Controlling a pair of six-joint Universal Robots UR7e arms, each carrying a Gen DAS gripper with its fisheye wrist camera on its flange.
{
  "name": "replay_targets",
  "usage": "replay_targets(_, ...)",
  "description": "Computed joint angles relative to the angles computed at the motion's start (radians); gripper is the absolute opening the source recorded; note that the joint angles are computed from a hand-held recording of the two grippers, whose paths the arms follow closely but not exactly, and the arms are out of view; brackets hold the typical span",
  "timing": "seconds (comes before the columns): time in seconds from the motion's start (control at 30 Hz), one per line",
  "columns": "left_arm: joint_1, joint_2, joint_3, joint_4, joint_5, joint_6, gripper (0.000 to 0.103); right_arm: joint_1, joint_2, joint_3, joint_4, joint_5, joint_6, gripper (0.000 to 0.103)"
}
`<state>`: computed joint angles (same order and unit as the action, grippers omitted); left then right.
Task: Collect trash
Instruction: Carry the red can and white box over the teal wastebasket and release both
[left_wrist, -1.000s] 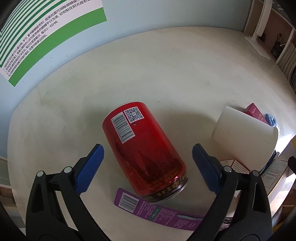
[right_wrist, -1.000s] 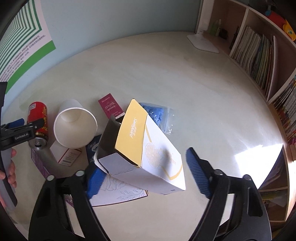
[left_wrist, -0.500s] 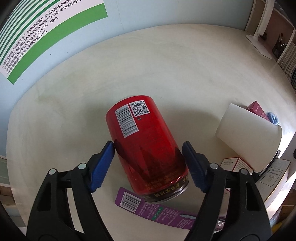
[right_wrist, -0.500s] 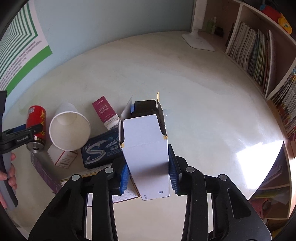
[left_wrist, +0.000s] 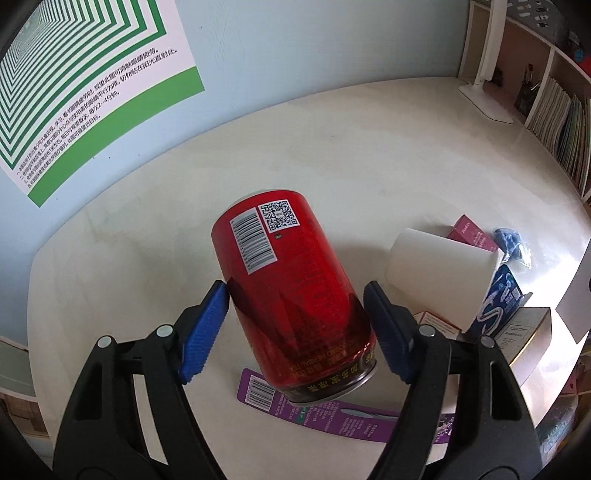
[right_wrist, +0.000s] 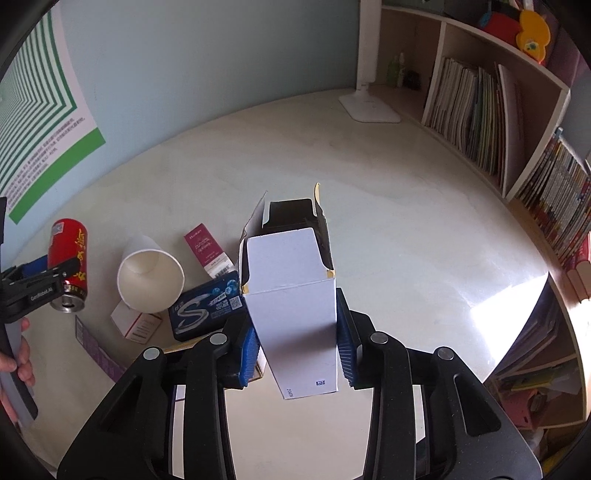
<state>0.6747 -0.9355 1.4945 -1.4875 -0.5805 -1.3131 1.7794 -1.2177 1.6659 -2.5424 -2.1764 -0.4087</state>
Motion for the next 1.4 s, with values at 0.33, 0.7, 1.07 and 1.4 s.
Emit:
replay_targets(0.33,-0.087,0.074,-0.062,-0.064,0.028,0.170,0.073,-0.013,-0.134,0.085,-0.068,0.008,0.025,0.037)
replay_targets(0.7,-0.166,0.264,-0.155,-0.359,-0.075,0.572,0.073,-0.101,-0.365,0.220,-0.118,-0.054,0.094,0.037)
replay_targets(1.07,-0.251,0.504,-0.307,-0.532,-0.270,0.899,0.073,-0.299,-0.640,0.350,-0.041,-0.027,0.247,0.037)
replay_targets(1.4,-0.298,0.687,-0.423,-0.534,-0.450,1.049,0.073,-0.599,-0.847,0.440,0.049,0.184,0.262,0.037)
